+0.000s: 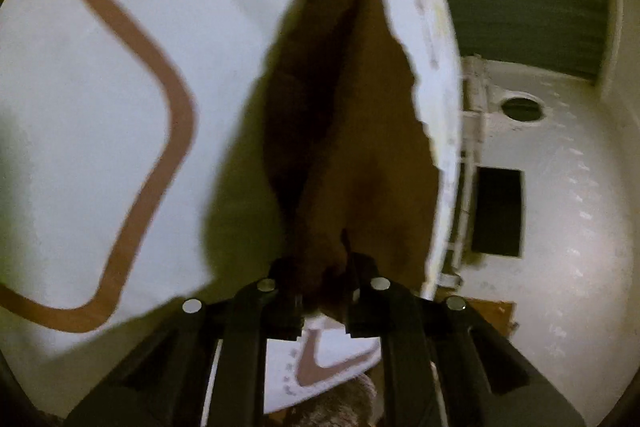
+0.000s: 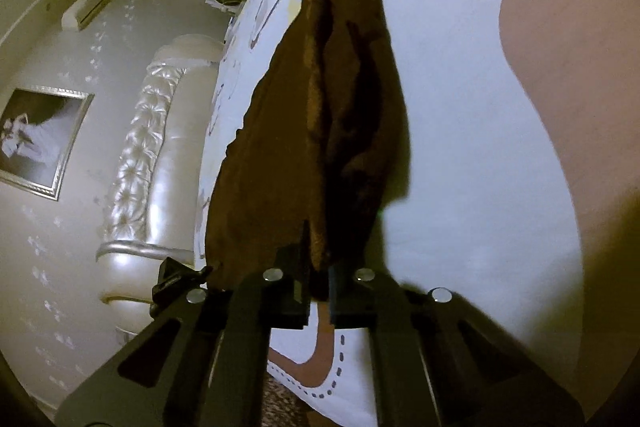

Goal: Fold small clothes

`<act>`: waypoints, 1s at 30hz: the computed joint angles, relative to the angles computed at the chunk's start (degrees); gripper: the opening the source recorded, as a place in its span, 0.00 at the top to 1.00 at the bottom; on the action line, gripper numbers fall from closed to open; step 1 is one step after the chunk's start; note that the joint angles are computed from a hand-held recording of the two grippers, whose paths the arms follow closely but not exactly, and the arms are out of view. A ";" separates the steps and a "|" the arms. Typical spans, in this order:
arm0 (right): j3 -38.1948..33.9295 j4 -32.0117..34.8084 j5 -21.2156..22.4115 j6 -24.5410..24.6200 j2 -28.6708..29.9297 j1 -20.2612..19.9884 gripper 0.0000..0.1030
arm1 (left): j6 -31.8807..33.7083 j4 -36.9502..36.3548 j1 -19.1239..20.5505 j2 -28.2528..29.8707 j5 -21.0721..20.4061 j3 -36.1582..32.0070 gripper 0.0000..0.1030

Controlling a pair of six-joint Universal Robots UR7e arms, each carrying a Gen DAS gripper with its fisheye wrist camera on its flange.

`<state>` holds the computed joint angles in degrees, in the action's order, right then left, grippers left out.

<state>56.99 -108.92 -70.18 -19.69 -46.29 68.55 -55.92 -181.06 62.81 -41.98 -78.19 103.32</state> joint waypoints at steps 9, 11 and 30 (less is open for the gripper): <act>0.83 -0.34 -1.45 -0.40 -1.06 -1.25 0.96 | 0.00 -4.70 0.65 -1.53 0.04 4.47 0.89; 1.10 -0.82 -0.96 -0.27 -1.03 -1.20 0.96 | 0.46 -4.69 0.93 -1.38 -0.57 4.19 0.89; -1.18 -0.16 -7.38 -6.68 0.76 12.55 0.62 | 7.13 -13.37 0.12 -1.44 0.48 6.25 0.43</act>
<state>55.81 -109.08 -77.56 -26.37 -45.53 81.10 -48.79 -194.43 62.93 -43.41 -77.70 109.57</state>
